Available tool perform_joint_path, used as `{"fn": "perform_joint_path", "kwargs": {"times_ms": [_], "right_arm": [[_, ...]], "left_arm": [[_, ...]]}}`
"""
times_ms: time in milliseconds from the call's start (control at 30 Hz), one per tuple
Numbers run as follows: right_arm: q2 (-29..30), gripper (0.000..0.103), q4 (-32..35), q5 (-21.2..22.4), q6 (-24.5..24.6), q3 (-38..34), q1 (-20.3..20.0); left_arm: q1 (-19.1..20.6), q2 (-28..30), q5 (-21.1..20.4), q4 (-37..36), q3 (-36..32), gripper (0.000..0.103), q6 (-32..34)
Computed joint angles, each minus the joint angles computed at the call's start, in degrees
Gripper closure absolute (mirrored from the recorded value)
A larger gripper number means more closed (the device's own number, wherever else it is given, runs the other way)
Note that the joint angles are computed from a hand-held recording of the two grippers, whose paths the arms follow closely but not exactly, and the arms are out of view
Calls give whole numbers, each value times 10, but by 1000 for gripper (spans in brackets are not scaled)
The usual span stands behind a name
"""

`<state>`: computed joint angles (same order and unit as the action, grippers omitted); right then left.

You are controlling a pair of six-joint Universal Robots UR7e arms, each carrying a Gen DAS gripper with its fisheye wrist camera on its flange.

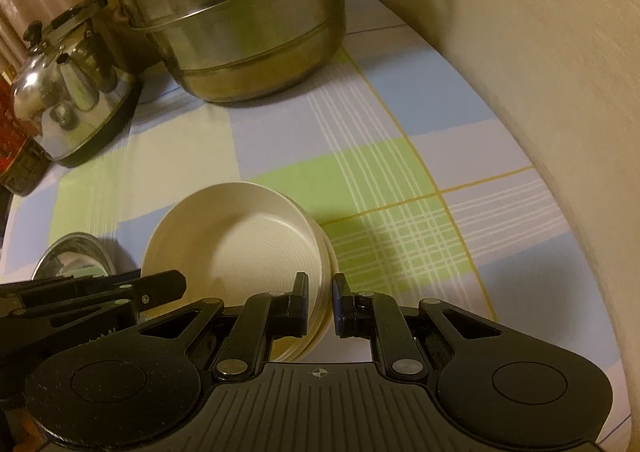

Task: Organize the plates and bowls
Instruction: 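Lift the cream bowls with the left gripper and carry them onto the white bowl, then open the left gripper to release the cream bowls on the white bowl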

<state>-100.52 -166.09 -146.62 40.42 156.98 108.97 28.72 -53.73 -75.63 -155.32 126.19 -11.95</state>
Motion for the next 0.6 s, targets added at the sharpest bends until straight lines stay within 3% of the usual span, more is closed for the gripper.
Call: {"fn": "perform_joint_path", "kwargs": {"times_ms": [133,200,267,367,500,600], "right_arm": [[2,88,-20,-14,-7,7,11],[7,78,-25,-31,1,8,24],[7,60,-37,-44,8,12,38],[-3,58,-56,-62,22,18,66],[-42,57,3,-82,72,19,115],[-80,54,94,-104,147,17,173]], "left_arm": [[-3,-3,5,-1,2,85,-3],[-7,-9,9,-6,6,85,-2],[-12,-17,15,-12,11,85,-1],[-22,-35,26,-18,21,84,0],[-41,-76,41,-20,46,81,-2],[-57,-116,51,-16,70,81,-9]]}}
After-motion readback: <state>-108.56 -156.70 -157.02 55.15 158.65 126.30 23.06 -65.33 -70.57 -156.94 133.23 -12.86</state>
